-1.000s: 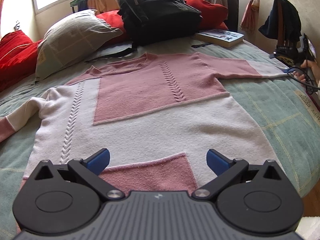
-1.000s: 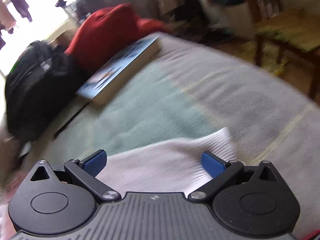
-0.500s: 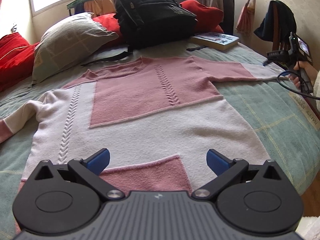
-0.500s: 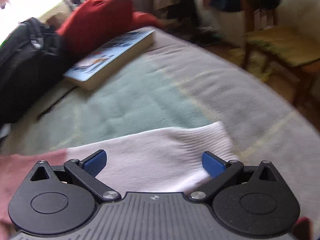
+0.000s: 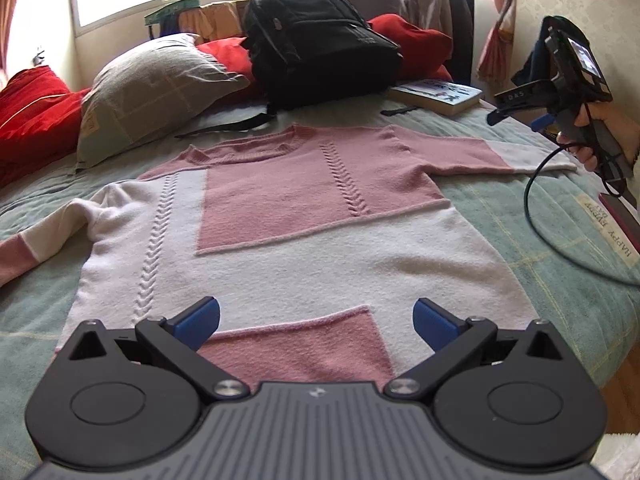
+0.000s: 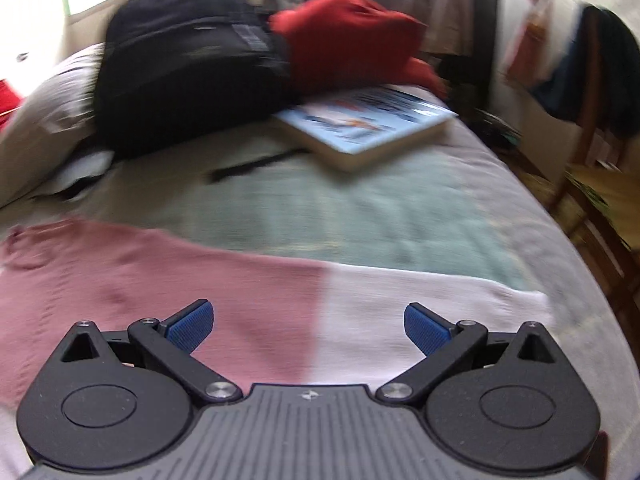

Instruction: Fold clothes

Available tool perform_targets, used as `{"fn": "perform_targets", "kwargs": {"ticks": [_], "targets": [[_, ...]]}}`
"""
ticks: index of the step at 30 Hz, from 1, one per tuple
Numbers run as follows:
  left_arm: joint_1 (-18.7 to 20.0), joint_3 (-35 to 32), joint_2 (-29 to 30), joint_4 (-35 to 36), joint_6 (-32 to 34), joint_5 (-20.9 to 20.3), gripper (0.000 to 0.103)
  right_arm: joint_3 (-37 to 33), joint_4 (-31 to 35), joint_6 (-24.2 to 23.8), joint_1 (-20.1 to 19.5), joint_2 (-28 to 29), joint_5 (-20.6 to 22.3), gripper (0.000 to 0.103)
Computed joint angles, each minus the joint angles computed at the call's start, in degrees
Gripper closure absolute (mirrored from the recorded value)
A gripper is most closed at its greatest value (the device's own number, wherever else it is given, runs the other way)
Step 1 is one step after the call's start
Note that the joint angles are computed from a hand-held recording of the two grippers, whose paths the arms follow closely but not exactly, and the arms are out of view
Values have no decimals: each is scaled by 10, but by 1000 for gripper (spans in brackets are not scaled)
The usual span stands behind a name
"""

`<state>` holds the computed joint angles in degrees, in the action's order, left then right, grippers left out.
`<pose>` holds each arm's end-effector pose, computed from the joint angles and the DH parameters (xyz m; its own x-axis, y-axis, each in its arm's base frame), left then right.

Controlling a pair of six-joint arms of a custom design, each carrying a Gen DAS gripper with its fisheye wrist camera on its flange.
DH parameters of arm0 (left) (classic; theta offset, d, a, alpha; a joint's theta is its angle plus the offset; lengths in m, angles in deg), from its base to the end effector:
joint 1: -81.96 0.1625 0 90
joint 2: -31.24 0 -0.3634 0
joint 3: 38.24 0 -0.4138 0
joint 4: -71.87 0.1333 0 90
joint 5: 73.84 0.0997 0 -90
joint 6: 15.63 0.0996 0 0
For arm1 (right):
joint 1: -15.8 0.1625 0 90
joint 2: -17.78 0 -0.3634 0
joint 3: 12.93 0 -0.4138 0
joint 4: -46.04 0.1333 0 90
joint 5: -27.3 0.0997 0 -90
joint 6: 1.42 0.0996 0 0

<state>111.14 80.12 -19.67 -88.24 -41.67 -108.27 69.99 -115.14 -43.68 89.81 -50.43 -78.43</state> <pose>-0.3228 -0.4270 0.0108 -0.6606 0.2130 -0.7199 0.6479 0.6461 -0.4034 -0.0824 -0.6735 0.4250 -0.7411 -0.0001 0.6714 -0.4678 0.7174 -0.5162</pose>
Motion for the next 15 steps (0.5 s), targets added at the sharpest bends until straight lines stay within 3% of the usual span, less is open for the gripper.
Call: {"fn": "perform_targets", "kwargs": {"ticks": [6, 10, 13, 15], "targets": [[-6, 27, -26, 4, -22, 18, 1, 66, 19, -41, 43, -16, 39, 0], [-11, 43, -47, 20, -44, 30, 1, 109, 63, -124, 64, -21, 98, 0], [-13, 51, -60, 40, -64, 39, 1, 133, 103, -192, 78, -15, 119, 0], [-13, 54, -66, 53, -79, 45, 1, 141, 140, -209, 82, -9, 117, 0]]}}
